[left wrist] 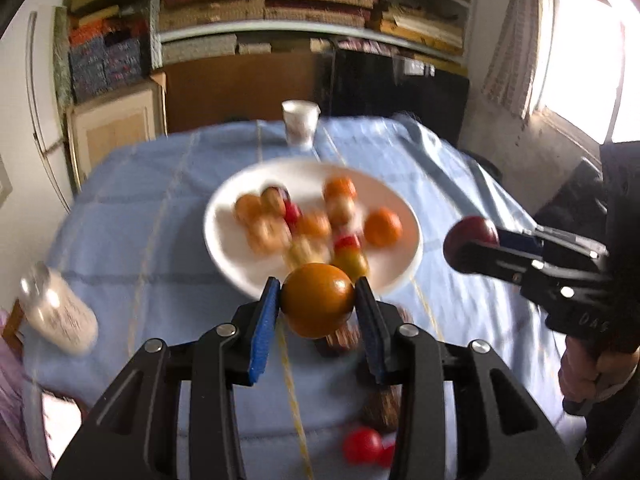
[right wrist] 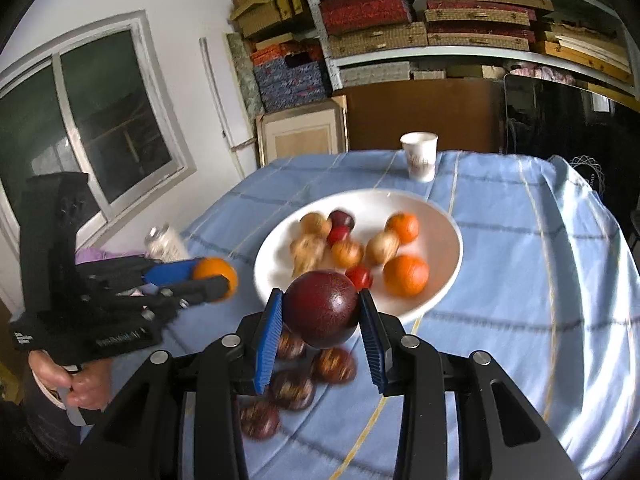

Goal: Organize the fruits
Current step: 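Carry the plum and orange onto the plate and open both tools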

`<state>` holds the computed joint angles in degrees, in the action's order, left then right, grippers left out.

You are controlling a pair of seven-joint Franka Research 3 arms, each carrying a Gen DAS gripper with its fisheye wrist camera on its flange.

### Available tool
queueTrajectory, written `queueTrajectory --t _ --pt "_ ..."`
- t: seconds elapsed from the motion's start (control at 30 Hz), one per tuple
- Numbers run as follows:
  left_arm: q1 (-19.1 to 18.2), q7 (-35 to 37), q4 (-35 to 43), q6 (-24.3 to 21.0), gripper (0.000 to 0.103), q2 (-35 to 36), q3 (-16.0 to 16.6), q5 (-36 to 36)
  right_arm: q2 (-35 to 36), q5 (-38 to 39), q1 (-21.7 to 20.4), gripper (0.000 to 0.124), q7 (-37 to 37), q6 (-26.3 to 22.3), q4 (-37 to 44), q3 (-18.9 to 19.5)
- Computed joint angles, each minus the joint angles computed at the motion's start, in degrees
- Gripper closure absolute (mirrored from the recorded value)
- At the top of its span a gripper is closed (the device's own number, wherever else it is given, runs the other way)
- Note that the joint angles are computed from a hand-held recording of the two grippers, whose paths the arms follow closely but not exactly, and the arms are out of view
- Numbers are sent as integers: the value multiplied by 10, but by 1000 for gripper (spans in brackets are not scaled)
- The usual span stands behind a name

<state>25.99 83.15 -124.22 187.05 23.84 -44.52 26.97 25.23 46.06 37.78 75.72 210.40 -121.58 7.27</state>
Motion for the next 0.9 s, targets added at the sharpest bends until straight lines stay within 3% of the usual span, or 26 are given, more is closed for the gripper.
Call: queueTrajectory --t 0.07,0.2,0.23,0.3,0.37,0.43,0.53,0.8,0.9 --pt "-30 -2 35 -11 65 11 23 -9 14 15 1 86 -15 -17 34 -19" --pt "-173 -12 128 -31 65 43 154 -44 53 38 -1 86 -30 -67 105 -51" --pt "-206 -14 160 -47 65 61 182 -53 65 54 13 86 -40 -87 127 -73" --pt "-238 -7 204 -67 65 91 207 -66 101 106 80 86 -58 -142 179 -164" --pt "-284 -8 248 -80 65 121 250 -74 132 116 122 86 -38 -185 209 -229" --pt "-309 -5 275 -90 65 141 274 -80 159 107 138 86 -6 -219 233 -265" --pt "-321 5 304 -103 65 166 282 -89 178 85 129 86 20 -234 251 -267" --pt "-348 7 310 -87 65 172 311 -91 193 23 120 84 74 -249 266 -272" --pt "-380 -23 292 -60 48 155 356 -86 186 4 114 84 89 -244 259 -262"
